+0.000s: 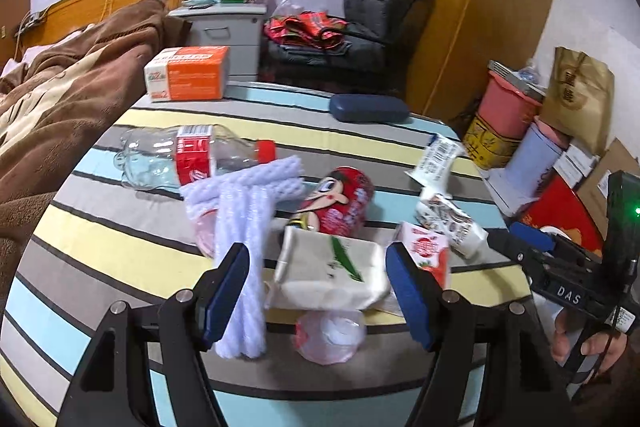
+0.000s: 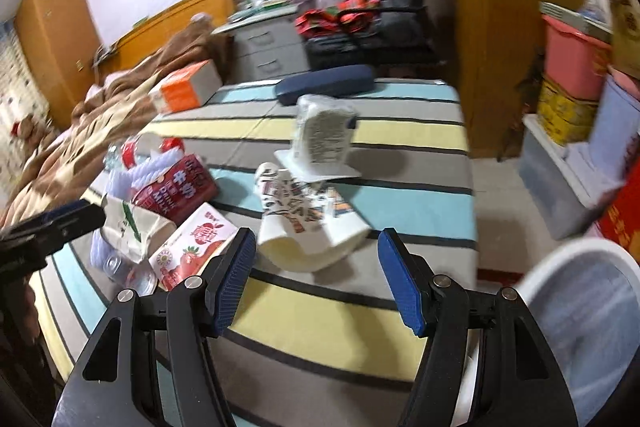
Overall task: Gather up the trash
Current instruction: 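Return to the table and grasp the patterned paper cup with the right tool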
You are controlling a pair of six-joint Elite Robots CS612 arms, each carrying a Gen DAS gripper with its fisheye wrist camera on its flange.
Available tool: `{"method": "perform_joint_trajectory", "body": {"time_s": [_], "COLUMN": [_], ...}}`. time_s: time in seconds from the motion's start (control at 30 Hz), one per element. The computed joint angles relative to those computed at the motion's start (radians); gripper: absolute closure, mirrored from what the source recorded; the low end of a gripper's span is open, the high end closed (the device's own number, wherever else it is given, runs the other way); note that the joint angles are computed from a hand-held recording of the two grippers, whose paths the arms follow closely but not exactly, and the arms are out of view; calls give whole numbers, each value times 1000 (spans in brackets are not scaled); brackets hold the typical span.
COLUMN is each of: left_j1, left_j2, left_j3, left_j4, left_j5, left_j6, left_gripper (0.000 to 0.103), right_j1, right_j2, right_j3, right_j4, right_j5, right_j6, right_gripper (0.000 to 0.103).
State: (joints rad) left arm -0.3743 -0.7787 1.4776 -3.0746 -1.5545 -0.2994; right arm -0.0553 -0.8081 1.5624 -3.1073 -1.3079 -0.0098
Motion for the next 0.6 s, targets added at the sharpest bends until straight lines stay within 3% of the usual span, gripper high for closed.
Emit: {"method": "perform_joint_trajectory", "body": {"time_s": [0.23,0.33,0.43,0.5,0.6], "left_j1": [10,23,13,14,12], "left_j2": [-2,6,10,12,12], "left_j3": [17,3,-11,-20,-25], "left_j4": [-20,-9,22,33,44], "left_j5": [2,-57,-11,-25,-22], "left_j6": [-19,-38,8,35,55], "left_gripper": [30,24,24,24,24], "right_j1": [15,22,20,18,14], "right_j2": [-5,-7,1,11,19], "right_j3": [-11,-17,-27,-44,-57], "right_j4": [44,69,80,88,110], "right_j5": [-33,-56,-55,-69,-63], "right_j6": [-35,-48,-39,-35,-9], "right_gripper": [38,38,38,39,47]}}
